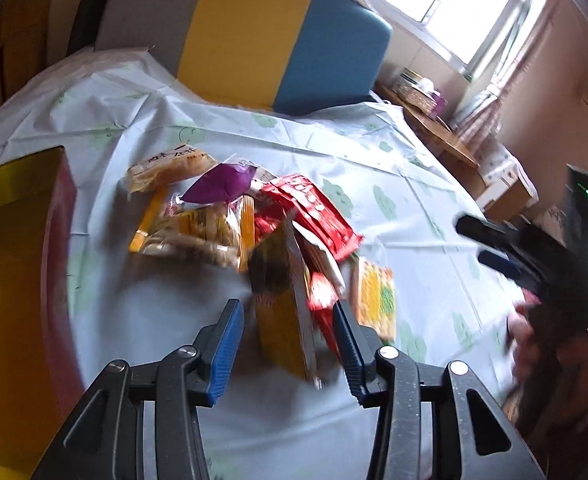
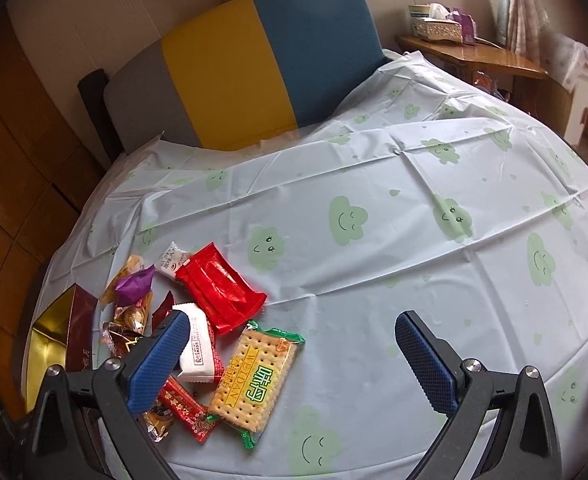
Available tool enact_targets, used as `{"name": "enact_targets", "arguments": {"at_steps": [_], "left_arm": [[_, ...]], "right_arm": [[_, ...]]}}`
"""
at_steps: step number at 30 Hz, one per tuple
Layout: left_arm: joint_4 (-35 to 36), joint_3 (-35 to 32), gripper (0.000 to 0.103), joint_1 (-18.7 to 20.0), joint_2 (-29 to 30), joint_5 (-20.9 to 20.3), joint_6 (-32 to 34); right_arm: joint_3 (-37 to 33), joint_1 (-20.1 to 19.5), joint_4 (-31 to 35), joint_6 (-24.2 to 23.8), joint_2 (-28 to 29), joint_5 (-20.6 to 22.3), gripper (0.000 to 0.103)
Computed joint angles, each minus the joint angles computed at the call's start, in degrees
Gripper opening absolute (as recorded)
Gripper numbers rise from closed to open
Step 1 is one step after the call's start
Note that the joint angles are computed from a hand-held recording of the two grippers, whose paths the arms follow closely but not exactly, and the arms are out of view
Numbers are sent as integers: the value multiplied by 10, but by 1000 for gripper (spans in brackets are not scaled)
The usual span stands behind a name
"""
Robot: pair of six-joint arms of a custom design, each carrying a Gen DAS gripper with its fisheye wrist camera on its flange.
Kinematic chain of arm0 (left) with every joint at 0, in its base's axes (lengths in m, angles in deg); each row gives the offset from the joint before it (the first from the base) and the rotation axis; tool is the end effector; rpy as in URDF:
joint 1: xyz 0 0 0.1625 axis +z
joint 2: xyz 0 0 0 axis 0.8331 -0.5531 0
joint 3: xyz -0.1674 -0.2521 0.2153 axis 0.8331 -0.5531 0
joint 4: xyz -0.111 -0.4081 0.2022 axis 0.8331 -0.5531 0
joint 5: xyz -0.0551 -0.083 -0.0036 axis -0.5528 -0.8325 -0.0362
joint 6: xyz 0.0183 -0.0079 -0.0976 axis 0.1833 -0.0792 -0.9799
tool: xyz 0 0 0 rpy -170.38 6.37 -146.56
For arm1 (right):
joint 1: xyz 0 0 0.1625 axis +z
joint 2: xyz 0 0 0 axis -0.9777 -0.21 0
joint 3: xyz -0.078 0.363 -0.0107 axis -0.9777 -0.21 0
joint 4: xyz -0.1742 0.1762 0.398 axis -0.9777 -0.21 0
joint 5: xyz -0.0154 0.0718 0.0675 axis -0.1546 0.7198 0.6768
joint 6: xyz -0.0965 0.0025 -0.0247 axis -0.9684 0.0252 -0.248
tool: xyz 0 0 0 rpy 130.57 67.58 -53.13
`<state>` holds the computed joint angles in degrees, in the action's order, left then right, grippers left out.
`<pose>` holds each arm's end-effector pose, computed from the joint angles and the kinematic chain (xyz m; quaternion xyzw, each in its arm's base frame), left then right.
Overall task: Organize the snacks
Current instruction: 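Grasp the gold foil snack bag from the pile with the left gripper, then carry the gold foil bag into the gold tray and release with left while right grasps the WEIDAN cracker pack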
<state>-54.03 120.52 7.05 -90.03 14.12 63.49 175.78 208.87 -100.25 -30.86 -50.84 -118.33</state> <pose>-0.0027 -0.3996 0.3884 0.1536 0.9468 -0.2312 0.1626 0.4152 -0.3874 0.0117 0.0166 -0.9044 0.3509 0.2421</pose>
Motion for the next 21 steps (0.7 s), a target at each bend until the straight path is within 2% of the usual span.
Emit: {"name": "enact_targets", "arguments": {"at_steps": [4,7,9,11,12,14,16,19,21], "left_arm": [[-36,-14,46,25,52,-20,-9],[-45,-22,46,39,82,-24,-14],[-56,-27,46,52,98,-43,-10],[-52,-36,35,68,106,-75,-10],[-53,-36,33,76,102,-92,-8],[-50,-32,27,79,85,-99,-2],[-41,-28,26,77,67,-92,4],[-25,-21,25,73,35,-80,8],[-11,-16,25,67,14,-67,9]], "right_arm": [[-6,1,2,-14,5,-1,103],[-6,-2,10,-9,4,3,103],[-7,-4,21,-4,3,3,103],[-8,-7,36,4,3,4,103],[-8,-8,46,8,2,5,103],[-13,-12,81,18,2,8,99],[-17,-18,116,27,2,24,87],[-19,-28,147,36,2,57,76],[-19,-34,156,38,2,76,75]]}}
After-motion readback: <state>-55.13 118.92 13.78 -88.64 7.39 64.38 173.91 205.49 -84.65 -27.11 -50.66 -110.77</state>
